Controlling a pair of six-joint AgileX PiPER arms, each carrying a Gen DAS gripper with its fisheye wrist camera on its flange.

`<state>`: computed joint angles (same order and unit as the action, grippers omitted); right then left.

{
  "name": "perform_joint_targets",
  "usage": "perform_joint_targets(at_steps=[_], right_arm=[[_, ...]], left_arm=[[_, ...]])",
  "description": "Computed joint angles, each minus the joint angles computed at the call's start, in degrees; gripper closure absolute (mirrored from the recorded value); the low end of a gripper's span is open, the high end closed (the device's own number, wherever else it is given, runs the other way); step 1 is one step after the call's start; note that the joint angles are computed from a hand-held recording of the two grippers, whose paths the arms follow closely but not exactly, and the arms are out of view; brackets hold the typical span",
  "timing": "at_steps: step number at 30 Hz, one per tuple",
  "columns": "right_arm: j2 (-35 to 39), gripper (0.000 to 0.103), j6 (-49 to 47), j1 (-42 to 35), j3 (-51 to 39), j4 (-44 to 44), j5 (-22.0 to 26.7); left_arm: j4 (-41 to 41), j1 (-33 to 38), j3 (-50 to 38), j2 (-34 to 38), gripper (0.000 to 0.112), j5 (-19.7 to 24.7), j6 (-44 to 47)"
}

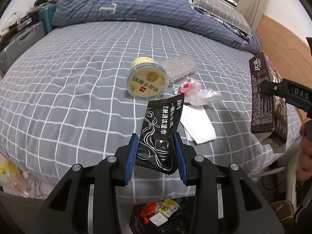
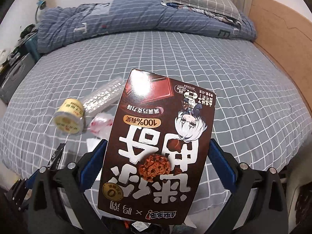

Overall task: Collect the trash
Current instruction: 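Lift the black packet and brown box off the bed with both tools, then carry the black packet and brown box over the floor bin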

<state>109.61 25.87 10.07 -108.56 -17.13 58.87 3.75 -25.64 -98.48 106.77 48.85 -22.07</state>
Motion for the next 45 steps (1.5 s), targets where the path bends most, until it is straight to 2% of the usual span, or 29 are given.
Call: perform_joint_targets(at_steps=[4, 5, 10, 21, 32, 45], right_arm=[[-4.16, 0.008, 1.4, 1.95, 6.06, -1.6, -2.66], [-5.4, 0.008, 2.78, 2.32, 8.22, -2.19, -4.56], [-10.1, 0.008, 2.99, 3.73, 14.5, -1.96, -7.01], [-18.22, 0.008, 4.03, 6.73, 25.43, -2.13, -9.87], [-27.58, 0.008, 9.86, 11.13, 37.87, -5.74, -11.45], [-34.52, 0.008, 15.79, 16.29, 49.98, -8.19, -12.33]], left_arm=[[1.07, -0.57, 1.91, -2.27, 0.076, 0.53, -1.58], [1.55, -0.82, 2.37, -2.88, 0.076, 0.64, -1.99], [3.33, -2.11, 4.85, -6.23, 0.076, 1.13, -3.87], [7.36, -6.29, 9.27, -12.51, 0.076, 2.86, -9.02], [11.95, -12.61, 13.35, -17.92, 0.076, 7.14, -15.83], [15.32, -19.21, 20.8, -21.72, 0.076, 7.82, -22.63]])
